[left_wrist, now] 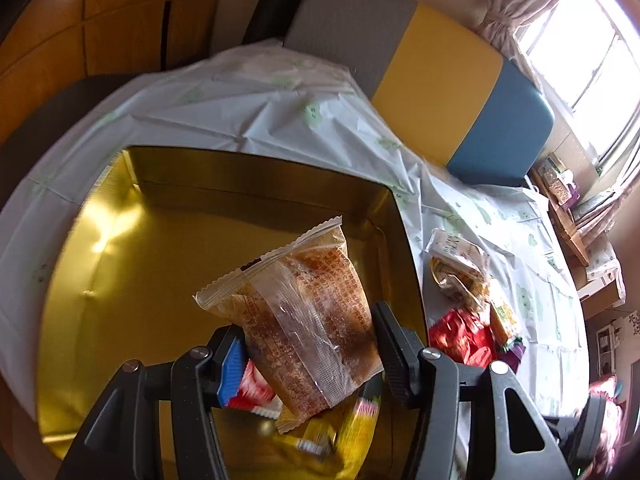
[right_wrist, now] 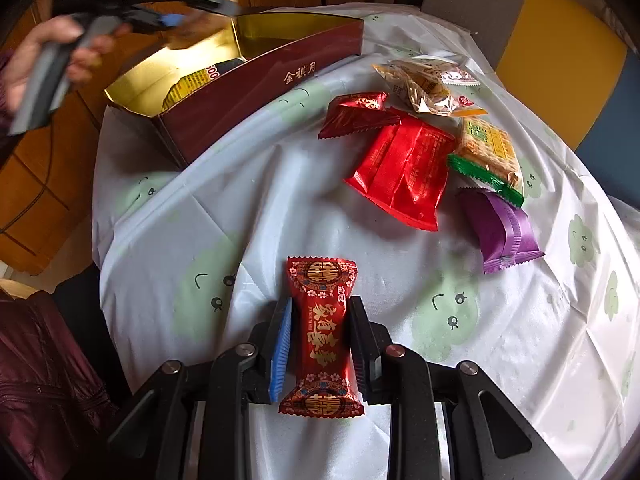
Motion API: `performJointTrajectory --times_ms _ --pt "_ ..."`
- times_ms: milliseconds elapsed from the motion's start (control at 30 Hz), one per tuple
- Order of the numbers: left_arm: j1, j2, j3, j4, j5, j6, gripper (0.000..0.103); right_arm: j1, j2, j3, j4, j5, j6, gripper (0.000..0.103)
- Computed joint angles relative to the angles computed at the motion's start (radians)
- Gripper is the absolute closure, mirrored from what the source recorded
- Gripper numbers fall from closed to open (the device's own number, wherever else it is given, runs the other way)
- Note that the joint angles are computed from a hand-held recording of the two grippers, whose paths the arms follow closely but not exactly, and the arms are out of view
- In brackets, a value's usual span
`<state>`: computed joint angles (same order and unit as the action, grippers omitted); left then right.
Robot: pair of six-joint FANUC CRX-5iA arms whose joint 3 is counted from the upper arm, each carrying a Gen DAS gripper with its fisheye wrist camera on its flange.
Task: Organize snacks
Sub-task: 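Lower the cracker bag into the gold tray and open the left gripper while the right grasps the red candy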
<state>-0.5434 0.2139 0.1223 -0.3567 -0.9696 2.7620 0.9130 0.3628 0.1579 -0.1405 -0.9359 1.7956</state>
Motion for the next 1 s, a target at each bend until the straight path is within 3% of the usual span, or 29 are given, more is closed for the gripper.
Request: performJointTrajectory --times_ms 467,600,767,867,1000 --pt "0.069 0.153 0.110 0.121 -0.032 -0.164 0.045 -0.002 -0.005 -0.004 -0.008 0.004 0.011 0.075" --pt "0.085 0.149 0.090 0.148 0.006 -0.167 0.043 -0.003 -0.004 -0.003 -0.009 0.004 0.011 0.075" --pt "0.060 0.120 0.094 0.078 -0.022 -0.105 0.041 -0.002 -0.004 -0.004 -0.007 0.005 0.010 0.075" --pt "0.021 0.091 0.103 -0.003 -0.083 -0.036 0.041 0.001 -0.005 -0.006 -0.002 0.008 0.003 0.075" --pt "-0.072 0.069 0.141 -0.141 -0.220 0.037 0.041 0.006 -0.003 -0.007 0.011 0.011 -0.011 0.075"
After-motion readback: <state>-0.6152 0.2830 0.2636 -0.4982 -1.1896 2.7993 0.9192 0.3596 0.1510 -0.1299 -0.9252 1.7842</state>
